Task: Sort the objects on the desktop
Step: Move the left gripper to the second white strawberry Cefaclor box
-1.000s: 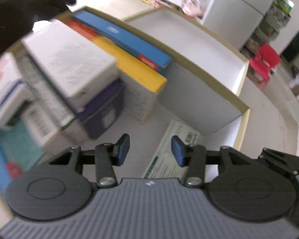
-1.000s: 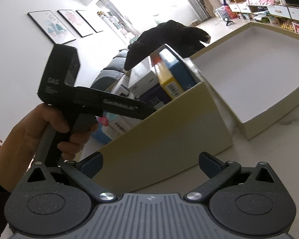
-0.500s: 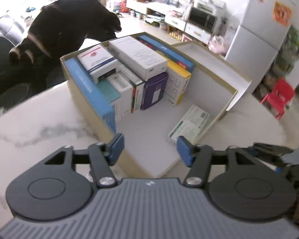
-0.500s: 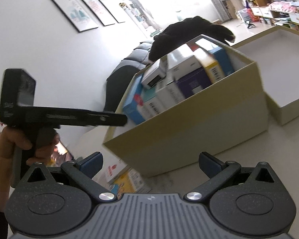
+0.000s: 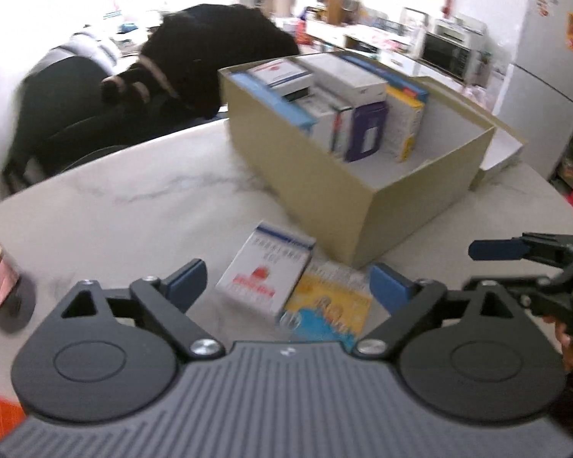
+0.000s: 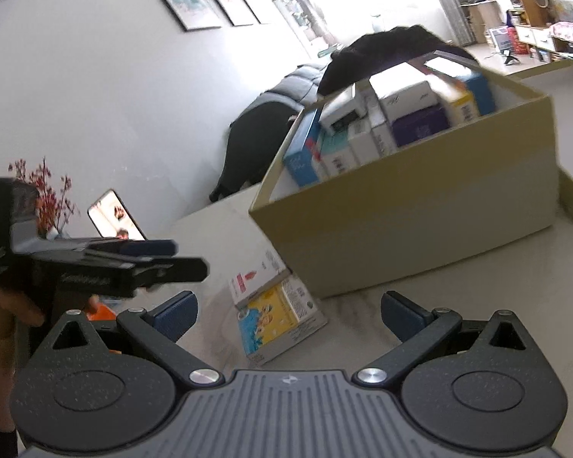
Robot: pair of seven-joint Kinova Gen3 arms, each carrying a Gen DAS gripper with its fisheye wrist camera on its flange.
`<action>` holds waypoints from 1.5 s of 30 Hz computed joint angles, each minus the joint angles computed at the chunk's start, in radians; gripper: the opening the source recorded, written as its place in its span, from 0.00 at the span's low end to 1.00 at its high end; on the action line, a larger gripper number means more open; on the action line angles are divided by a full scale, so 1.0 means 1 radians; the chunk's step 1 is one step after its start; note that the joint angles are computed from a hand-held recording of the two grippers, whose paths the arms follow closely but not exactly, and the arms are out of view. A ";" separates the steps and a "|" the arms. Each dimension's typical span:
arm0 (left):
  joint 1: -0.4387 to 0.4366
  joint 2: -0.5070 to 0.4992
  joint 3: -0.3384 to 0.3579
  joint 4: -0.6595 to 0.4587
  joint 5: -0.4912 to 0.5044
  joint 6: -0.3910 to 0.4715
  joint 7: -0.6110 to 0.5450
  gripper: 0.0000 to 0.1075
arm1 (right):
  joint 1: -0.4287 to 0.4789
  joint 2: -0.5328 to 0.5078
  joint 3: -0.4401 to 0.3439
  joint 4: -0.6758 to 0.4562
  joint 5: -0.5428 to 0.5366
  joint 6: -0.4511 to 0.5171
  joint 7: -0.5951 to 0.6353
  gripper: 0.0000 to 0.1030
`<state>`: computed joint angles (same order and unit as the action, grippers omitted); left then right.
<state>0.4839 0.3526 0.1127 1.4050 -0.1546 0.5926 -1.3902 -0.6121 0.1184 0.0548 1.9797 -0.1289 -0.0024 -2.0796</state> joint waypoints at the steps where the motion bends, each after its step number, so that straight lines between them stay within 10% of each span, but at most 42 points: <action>1: 0.040 -0.016 -0.046 0.036 -0.014 -0.030 0.041 0.91 | 0.005 0.014 -0.009 -0.008 0.004 0.002 0.003 1.00; 6: 0.249 -0.082 -0.278 0.207 -0.065 -0.177 0.244 0.94 | 0.159 0.087 -0.188 -0.092 -0.001 0.074 0.106 1.00; 14: 0.551 -0.111 -0.615 0.360 -0.193 -0.310 0.569 0.95 | -0.007 0.171 -0.051 -0.226 0.236 0.226 0.033 1.00; 26: 0.176 -0.136 -0.182 0.399 -0.570 -0.256 0.981 0.95 | 0.032 0.252 -0.116 -0.338 0.265 0.319 0.079 0.99; 45: 0.146 -0.085 -0.159 0.361 -0.488 -0.271 0.860 0.95 | 0.095 0.250 -0.169 -0.317 0.228 0.279 0.173 0.83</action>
